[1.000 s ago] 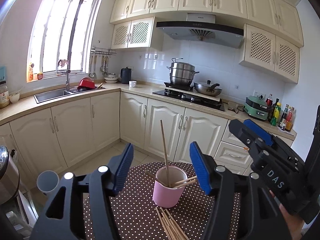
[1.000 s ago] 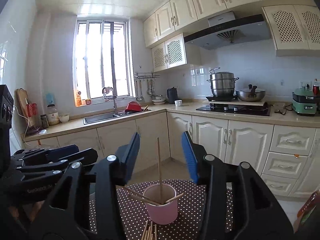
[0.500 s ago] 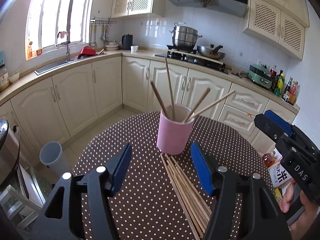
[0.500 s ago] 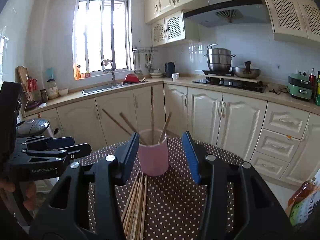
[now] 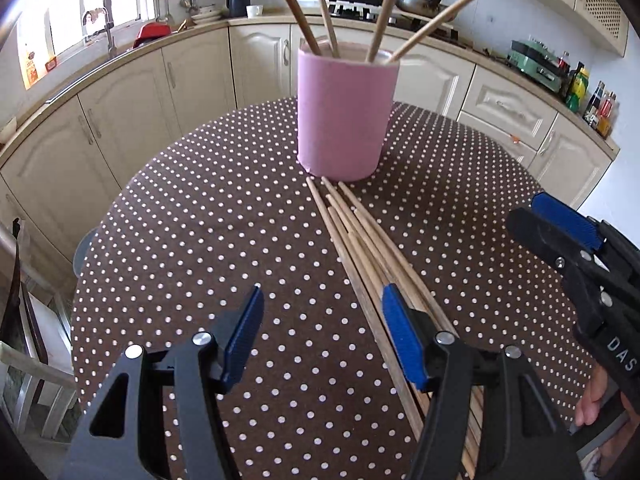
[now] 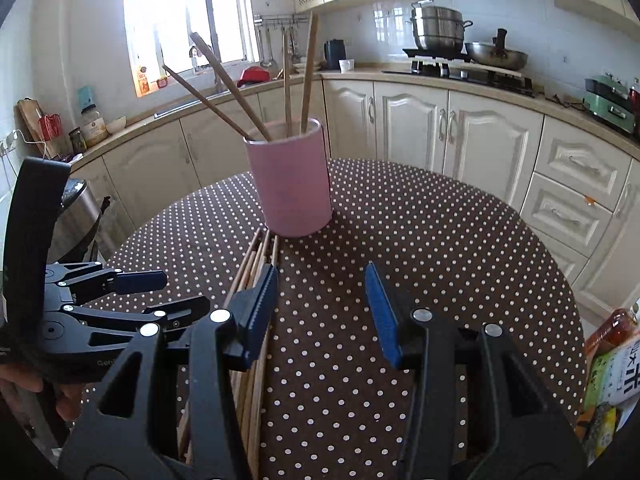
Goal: Organize utensils
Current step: 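Return both tools to the pile and close each on one chopstick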
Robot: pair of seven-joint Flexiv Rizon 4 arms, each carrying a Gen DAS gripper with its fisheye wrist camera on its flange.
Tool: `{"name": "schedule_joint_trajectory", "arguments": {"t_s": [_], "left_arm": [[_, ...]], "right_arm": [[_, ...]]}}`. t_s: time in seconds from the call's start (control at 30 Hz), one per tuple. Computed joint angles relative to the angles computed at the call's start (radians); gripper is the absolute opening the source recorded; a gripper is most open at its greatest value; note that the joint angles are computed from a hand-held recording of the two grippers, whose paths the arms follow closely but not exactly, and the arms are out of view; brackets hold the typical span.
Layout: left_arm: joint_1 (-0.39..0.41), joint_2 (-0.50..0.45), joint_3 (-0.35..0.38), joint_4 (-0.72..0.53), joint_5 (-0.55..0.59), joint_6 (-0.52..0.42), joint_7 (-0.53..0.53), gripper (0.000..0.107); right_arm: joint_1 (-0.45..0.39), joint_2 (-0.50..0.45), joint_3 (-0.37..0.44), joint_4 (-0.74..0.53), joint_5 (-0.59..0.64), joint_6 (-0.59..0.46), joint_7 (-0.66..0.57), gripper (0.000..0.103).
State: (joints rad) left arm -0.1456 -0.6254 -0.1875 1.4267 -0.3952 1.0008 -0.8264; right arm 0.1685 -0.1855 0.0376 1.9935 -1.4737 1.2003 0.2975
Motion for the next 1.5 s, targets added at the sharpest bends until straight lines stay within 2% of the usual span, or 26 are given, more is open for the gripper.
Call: {"name": "schedule_joint_trajectory", "arguments": {"t_s": [0.17, 0.47, 0.77, 1.03, 1.17, 1.33, 1.5], "left_arm": [[-0.037, -0.046, 0.043, -0.071, 0.063, -0.043, -0.053, 0.061], [-0.037, -0.093, 0.037, -0.139, 0.075, -0.060, -0.096, 0.065], [-0.046, -0.132, 0.062, -0.219, 0.136, -0.088, -0.102, 0.065], [-0.011, -0.112, 0.048, -0.188, 0.126, -0.093, -0.058, 0.065], [-0.007, -0.126, 0.056, -0.209, 0.116, -0.100, -0.071, 0.065], [-0.021, -0.185, 0.072, -0.323, 0.126, -0.157, -0.118, 0.065], [-0.041, -0.288, 0.088, -0.533, 0.146, -0.287, -0.170, 0.065]], "right_arm": [[-0.006, -0.020, -0.003, -0.001, 0.051, 0.031, -0.039, 0.049], [0.020, -0.063, -0.022, -0.020, 0.208, 0.061, -0.172, 0.049], [0.076, -0.121, -0.014, -0.077, 0.519, 0.032, -0.469, 0.049], [0.130, -0.173, -0.031, -0.159, 0.673, -0.024, -0.642, 0.049], [0.149, -0.202, -0.038, -0.200, 0.729, -0.064, -0.708, 0.049], [0.160, -0.224, -0.039, -0.242, 0.779, -0.102, -0.768, 0.044], [0.147, -0.255, -0.003, -0.319, 0.895, -0.176, -0.907, 0.037]]}}
